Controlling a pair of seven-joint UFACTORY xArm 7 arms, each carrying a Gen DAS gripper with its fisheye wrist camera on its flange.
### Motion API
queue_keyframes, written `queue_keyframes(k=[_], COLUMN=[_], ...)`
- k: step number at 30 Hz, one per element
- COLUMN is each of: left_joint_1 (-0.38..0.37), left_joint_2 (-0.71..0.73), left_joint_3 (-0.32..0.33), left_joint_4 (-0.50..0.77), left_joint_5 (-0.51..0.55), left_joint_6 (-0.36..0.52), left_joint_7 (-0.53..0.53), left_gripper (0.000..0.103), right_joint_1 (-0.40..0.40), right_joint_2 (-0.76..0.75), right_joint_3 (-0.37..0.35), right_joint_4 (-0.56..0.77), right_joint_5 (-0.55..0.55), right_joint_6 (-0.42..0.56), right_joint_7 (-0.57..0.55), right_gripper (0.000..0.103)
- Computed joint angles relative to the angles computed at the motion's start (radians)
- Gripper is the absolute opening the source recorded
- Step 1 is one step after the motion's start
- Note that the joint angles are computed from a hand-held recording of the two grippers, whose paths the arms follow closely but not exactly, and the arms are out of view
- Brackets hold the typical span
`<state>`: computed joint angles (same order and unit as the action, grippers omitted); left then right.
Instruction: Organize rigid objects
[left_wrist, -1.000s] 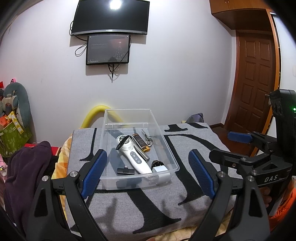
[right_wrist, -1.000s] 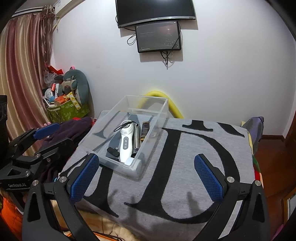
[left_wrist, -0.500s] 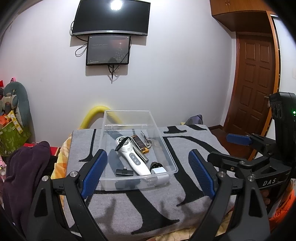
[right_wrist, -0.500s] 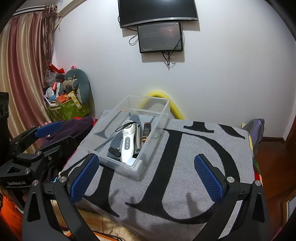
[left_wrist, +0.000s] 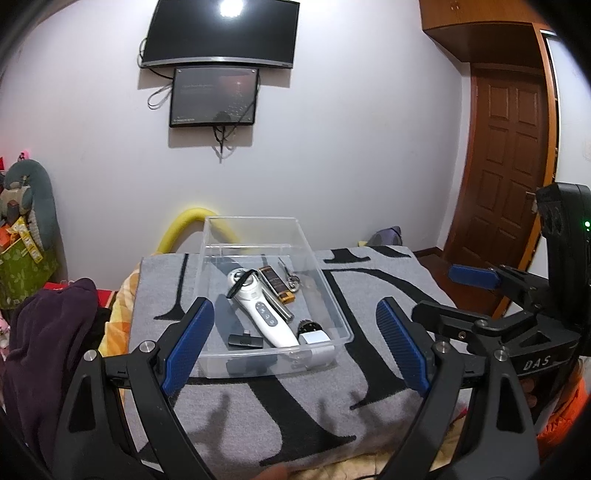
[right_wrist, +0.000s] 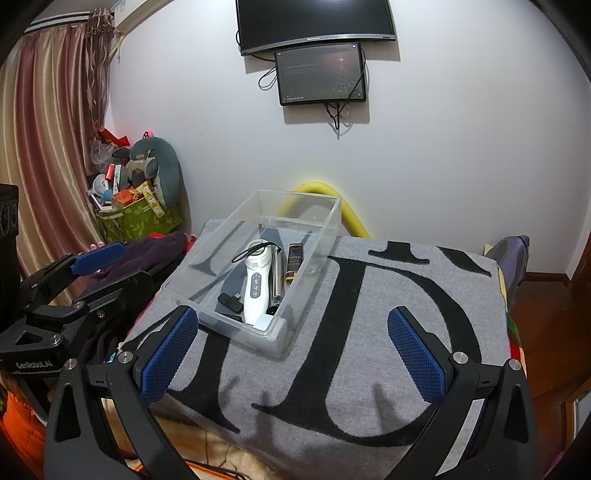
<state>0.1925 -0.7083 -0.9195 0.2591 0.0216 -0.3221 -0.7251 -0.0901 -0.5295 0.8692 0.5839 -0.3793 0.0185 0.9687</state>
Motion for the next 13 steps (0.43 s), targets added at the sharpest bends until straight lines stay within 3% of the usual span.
queue_keyframes(k=[13], left_joint_1=[-0.011], left_joint_2=[-0.009], left_joint_3=[0.010], left_joint_4=[-0.002], left_joint_5=[0.016], left_joint_6=[0.010], left_joint_7=[-0.008], left_gripper=[0.090], right_joint_1=[-0.002], right_joint_2=[0.011], right_joint_3=[-0.002], right_joint_4=[0.002], right_joint_5=[-0.002], right_joint_6=[-0.009], right_joint_7=[-0.001], right_gripper=[0.103])
